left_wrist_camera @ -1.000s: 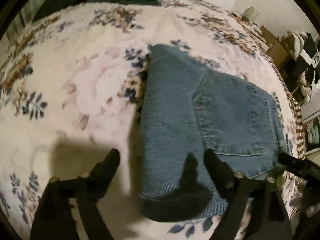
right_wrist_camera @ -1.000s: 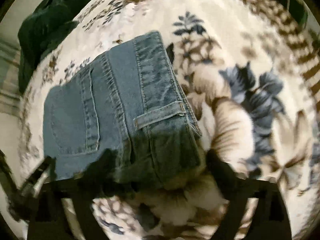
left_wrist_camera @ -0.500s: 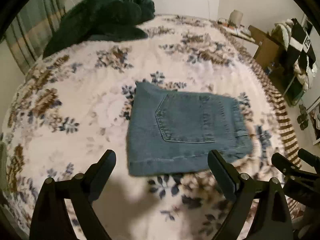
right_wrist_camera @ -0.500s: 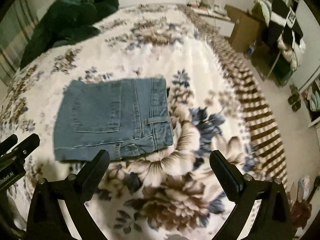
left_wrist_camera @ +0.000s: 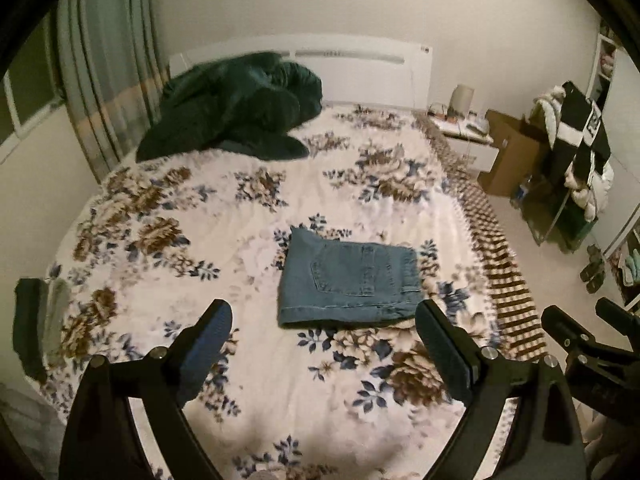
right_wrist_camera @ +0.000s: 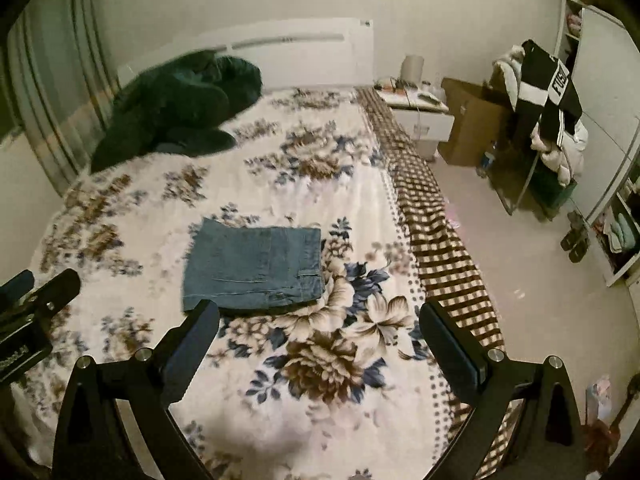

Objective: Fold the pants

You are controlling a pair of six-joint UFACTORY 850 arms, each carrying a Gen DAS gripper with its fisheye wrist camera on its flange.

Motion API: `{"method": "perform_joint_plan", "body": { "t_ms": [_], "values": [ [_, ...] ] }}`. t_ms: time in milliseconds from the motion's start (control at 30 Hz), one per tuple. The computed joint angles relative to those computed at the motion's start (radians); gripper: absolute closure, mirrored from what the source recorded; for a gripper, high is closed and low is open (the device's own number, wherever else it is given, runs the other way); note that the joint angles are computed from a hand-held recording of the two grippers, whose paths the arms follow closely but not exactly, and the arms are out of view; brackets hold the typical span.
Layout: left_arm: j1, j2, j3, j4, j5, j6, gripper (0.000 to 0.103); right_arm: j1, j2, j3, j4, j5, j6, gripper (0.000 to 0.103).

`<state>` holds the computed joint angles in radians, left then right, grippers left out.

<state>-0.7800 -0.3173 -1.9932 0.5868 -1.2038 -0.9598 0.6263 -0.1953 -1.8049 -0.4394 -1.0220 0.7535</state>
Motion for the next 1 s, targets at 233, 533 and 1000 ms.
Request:
{"method": "perform_joint_plan", "body": {
  "t_ms": [233,533,1000],
  "values": [
    [-0.156,-0.005,-0.168,0.113,-0.21,-0.04,0.009,0.128,0.151,-0.059,-0.104,-0.135,0.007,0.001],
    [-0.326,-0.081,-0.452,0.219,-0.487,-0.072,0.001,0.339,0.197,-0.234,-0.187,-0.373,-0.004,0.001],
    [-0.44,0.025,-0.32,0.316,-0.561,-0.15,0.0,0.548,0.138,-0.408,-0.32,-0.551,0.064,0.0]
  ]
}}
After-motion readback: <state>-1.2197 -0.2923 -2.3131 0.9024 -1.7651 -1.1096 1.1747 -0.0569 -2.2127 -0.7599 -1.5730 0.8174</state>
